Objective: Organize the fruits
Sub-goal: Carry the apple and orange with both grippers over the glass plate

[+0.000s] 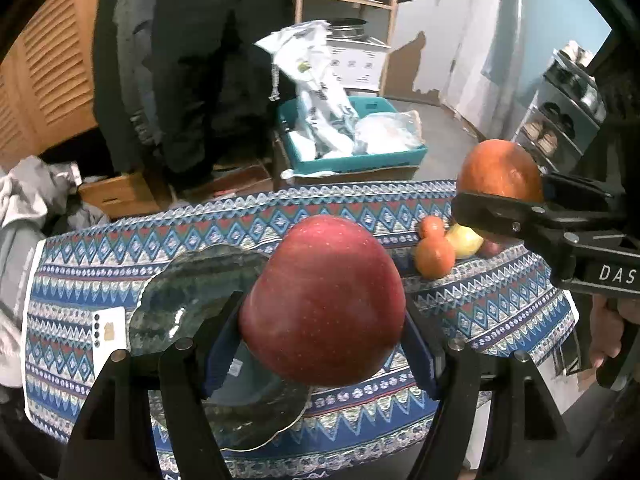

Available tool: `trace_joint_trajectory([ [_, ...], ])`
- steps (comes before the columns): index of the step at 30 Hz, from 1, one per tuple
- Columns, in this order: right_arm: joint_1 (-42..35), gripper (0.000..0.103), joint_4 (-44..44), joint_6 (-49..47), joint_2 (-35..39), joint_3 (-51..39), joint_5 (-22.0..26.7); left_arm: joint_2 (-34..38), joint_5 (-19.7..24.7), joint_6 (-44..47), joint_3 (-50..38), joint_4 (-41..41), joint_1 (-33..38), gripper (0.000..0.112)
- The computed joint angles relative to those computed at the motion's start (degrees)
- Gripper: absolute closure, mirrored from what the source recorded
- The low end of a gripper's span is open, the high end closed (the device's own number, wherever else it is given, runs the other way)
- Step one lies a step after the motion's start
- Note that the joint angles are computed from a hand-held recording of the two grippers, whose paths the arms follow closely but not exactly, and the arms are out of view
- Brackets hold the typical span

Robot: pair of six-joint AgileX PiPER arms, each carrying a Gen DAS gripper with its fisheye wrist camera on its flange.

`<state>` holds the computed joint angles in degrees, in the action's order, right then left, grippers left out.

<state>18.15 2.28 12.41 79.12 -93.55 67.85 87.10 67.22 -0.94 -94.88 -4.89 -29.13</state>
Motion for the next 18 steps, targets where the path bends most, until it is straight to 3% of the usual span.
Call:
trace_joint_trajectory([
  [18,8.1,0.037,0.6,2.4,16.3,-16.5,1.9,-2.4,-1.7,6.4,6.9,-4.9,14.6,0.038],
])
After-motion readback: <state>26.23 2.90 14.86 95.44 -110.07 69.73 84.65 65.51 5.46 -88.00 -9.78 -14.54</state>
